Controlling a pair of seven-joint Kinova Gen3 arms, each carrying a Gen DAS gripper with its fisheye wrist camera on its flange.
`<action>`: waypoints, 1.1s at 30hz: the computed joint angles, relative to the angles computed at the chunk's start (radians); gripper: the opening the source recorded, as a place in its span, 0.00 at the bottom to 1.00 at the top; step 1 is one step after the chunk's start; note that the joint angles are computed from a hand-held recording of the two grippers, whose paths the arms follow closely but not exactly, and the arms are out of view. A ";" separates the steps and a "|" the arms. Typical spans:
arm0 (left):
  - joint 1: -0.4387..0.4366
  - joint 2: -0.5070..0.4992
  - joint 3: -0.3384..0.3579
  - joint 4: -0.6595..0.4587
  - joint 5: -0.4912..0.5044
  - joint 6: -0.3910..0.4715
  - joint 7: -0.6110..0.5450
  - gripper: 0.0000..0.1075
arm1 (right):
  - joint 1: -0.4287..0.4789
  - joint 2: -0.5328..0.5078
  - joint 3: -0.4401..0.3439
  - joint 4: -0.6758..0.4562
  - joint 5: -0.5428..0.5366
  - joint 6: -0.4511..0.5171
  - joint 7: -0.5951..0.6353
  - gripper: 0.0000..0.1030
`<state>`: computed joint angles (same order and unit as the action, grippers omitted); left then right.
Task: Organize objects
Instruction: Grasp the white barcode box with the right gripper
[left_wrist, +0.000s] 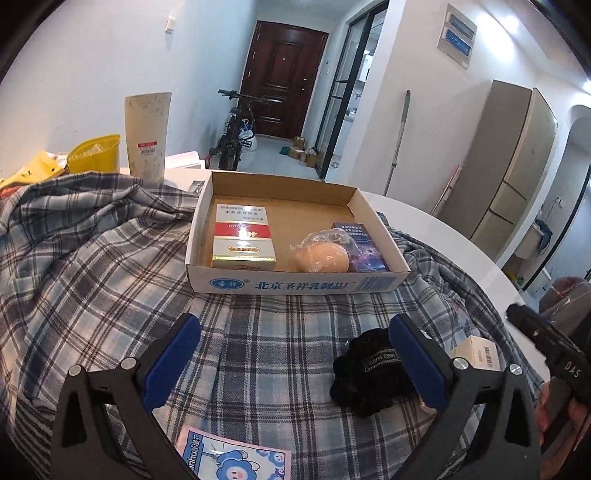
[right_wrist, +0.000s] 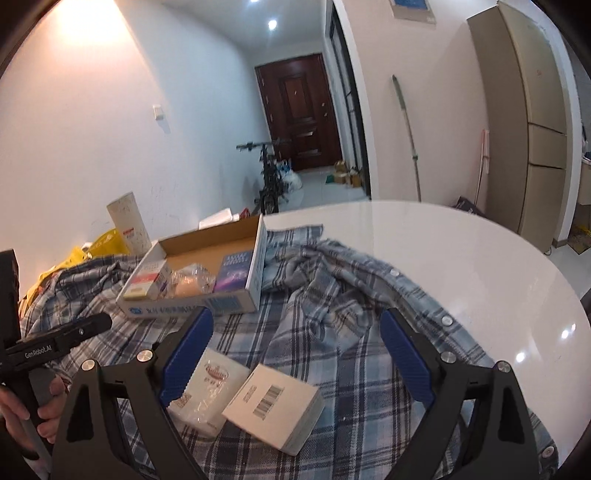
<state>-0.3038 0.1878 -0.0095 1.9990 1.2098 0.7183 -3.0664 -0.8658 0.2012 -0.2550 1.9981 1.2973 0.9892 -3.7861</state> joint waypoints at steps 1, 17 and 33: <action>0.009 -0.007 -0.006 0.011 0.022 -0.015 -0.027 0.96 | 0.029 -0.003 -0.009 -0.010 -0.036 -0.041 0.038 0.83; 0.040 -0.051 -0.023 0.078 0.175 -0.085 -0.224 0.96 | 0.006 0.081 0.078 -0.144 -0.326 -0.146 0.466 0.60; 0.061 -0.050 -0.030 0.083 0.173 -0.101 -0.240 0.96 | -0.039 0.084 0.114 -0.138 -0.267 -0.180 0.467 0.52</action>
